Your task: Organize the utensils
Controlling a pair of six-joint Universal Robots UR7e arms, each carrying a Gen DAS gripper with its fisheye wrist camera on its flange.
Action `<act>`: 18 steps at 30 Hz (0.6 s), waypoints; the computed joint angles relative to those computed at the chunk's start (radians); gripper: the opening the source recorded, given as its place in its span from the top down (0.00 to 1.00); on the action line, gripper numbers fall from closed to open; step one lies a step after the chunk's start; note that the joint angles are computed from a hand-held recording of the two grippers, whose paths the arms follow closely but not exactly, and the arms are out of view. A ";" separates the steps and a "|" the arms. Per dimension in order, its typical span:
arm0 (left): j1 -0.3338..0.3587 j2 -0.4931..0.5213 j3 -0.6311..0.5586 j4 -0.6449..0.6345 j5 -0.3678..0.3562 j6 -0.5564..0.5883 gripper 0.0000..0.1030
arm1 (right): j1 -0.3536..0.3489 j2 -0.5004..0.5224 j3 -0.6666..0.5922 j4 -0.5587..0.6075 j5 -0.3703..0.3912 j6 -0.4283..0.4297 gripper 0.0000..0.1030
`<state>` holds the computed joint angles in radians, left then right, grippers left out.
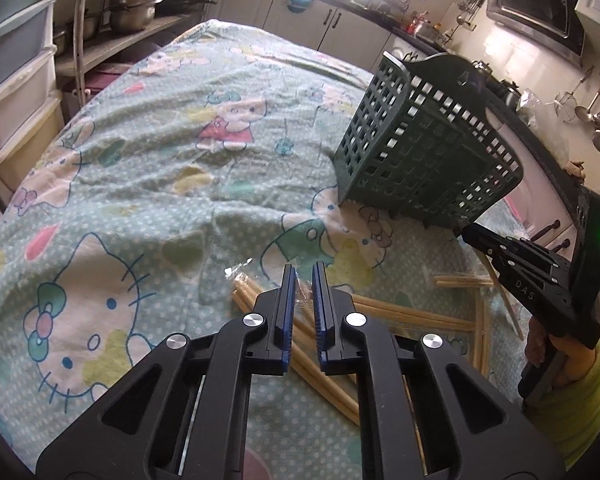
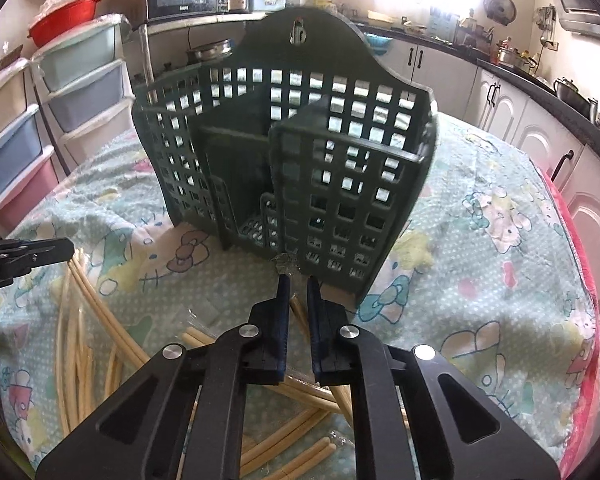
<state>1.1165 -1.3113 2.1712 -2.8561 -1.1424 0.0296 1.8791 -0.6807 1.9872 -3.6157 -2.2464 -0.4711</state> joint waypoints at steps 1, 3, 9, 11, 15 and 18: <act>-0.003 -0.002 0.000 -0.004 0.001 0.004 0.98 | 0.002 -0.004 0.005 -0.010 0.004 0.000 0.92; -0.010 -0.006 0.000 -0.013 -0.005 0.016 0.98 | 0.006 -0.016 0.020 -0.032 0.015 0.003 0.92; -0.033 -0.007 -0.016 -0.035 -0.032 0.049 0.99 | 0.023 -0.055 0.059 -0.100 0.029 0.007 0.92; -0.043 -0.007 -0.021 -0.046 -0.044 0.062 1.00 | 0.036 -0.060 0.064 -0.119 0.025 0.015 0.93; -0.071 0.001 -0.038 -0.073 -0.073 0.091 1.00 | 0.057 -0.081 0.082 -0.178 0.028 0.024 0.93; -0.098 0.006 -0.048 -0.093 -0.090 0.116 1.00 | 0.070 -0.094 0.093 -0.218 0.029 0.025 0.93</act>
